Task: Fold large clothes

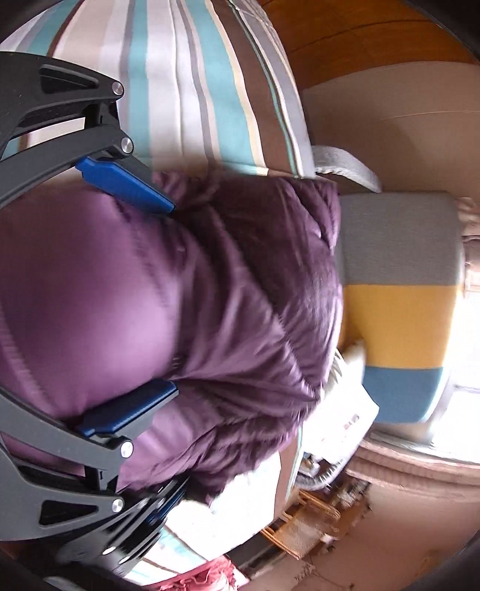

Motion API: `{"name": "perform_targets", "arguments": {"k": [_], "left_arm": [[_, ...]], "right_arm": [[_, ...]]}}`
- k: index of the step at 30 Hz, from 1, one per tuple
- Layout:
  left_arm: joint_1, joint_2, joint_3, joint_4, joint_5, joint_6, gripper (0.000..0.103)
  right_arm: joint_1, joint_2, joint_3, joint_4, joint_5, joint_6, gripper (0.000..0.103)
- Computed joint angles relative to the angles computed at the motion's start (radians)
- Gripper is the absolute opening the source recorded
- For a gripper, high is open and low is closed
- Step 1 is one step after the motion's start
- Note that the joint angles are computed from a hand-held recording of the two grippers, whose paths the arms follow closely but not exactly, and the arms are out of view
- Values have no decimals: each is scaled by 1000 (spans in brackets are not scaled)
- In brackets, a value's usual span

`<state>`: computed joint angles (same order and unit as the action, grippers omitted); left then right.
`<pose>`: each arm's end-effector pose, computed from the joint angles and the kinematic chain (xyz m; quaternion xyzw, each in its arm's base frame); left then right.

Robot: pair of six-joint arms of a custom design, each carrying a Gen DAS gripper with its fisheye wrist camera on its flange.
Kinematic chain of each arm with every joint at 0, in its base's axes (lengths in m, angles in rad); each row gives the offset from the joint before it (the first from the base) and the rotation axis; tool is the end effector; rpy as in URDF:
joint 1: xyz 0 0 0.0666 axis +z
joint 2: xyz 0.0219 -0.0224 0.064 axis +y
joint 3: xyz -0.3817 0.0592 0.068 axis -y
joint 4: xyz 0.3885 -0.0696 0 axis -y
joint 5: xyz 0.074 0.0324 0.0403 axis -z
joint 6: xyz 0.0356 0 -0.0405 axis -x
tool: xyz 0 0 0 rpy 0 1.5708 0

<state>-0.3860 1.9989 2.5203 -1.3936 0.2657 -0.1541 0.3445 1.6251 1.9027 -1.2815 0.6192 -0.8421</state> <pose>0.5972 -0.2532 0.5600 0.2922 0.8855 -0.1629 0.3225 0.5147 0.1623 0.5275 0.3078 0.8653 -0.0936 0.3844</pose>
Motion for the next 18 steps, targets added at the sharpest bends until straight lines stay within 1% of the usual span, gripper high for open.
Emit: {"name": "perform_targets", "arguments": {"k": [2, 4, 6, 8, 11, 14, 15, 16, 18], "left_arm": [[12, -80, -124, 69, 21, -20, 91], [25, -132, -194, 91, 54, -34, 91], [39, -176, -255, 107, 80, -36, 91], [52, -202, -288, 109, 100, -37, 92], [65, -253, -372, 143, 120, -44, 92], [61, -278, -430, 177, 114, -56, 92], [61, -277, -436, 181, 111, -73, 92], [56, -280, -445, 189, 101, -88, 92], [51, -274, -447, 200, 90, -108, 92]], "right_arm": [[0, -5, 5, -3, -11, 24, 12], [8, -1, 31, -40, -3, 53, 12], [23, -5, 44, -60, 12, 52, 12], [44, -24, 40, -62, 23, 33, 12], [77, -60, 12, -54, 43, 9, 12], [86, -65, -14, -70, 40, -16, 12], [82, -63, -28, -72, 38, -20, 12], [77, -64, -41, -66, 31, -24, 12], [56, -76, -83, -21, -12, -39, 12]]}}
